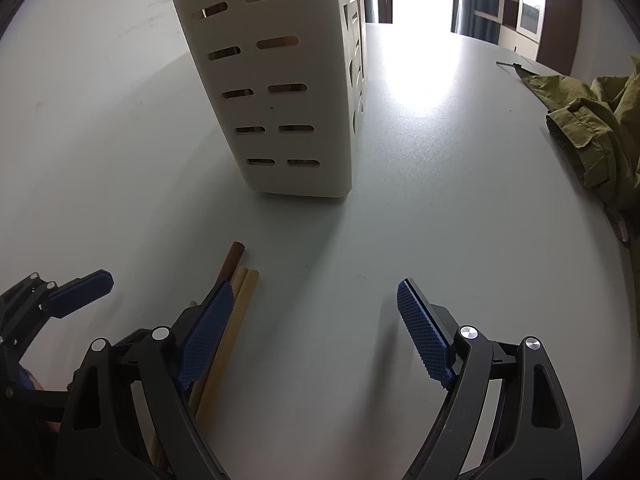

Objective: Organize utensils
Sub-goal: 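Withdraw both open tools from the holder to the remaining chopsticks, then close left tool on a bamboo chopstick while right tool closes on another chopstick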

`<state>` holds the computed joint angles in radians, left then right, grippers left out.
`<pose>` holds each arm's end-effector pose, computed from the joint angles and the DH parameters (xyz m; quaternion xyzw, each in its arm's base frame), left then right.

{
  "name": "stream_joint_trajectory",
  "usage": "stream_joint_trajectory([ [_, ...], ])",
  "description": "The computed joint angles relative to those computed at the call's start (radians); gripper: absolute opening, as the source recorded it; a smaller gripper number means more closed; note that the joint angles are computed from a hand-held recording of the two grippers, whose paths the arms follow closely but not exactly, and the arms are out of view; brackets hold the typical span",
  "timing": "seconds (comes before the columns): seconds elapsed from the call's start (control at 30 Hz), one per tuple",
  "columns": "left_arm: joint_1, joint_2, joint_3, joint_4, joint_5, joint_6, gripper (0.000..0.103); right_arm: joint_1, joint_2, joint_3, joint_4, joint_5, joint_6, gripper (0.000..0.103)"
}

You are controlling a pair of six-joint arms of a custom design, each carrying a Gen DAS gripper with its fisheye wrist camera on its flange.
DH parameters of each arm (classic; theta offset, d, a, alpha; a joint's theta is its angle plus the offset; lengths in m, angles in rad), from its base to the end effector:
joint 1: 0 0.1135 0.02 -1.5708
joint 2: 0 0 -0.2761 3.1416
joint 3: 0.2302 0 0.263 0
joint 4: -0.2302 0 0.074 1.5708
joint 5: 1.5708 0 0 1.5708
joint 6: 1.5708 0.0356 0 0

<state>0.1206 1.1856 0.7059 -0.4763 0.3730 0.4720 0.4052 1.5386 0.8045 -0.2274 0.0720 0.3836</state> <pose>0.2328 0.0151 0.2169 0.2190 0.9124 -0.0822 0.3360 0.2805 0.1175 0.1727 0.0005 0.9534 0.0835 0.2899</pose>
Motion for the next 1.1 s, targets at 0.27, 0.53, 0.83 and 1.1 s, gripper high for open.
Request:
stream_joint_trajectory([
  [0.27,-0.023,0.005,-0.014,0.008,-0.014,0.009,0.056,0.005,0.03,0.031,-0.016,0.013,-0.008,0.084],
  [0.53,-0.032,0.011,-0.02,0.01,-0.024,0.017,0.053,0.015,0.038,0.033,-0.022,0.039,-0.023,0.084],
  [0.83,-0.031,0.03,-0.018,0.012,-0.025,0.029,0.045,0.028,0.054,0.051,-0.048,0.085,-0.048,0.081],
  [1.1,-0.024,0.051,0.0,0.012,-0.031,0.024,0.033,0.014,0.045,0.06,-0.068,0.08,-0.054,0.049],
])
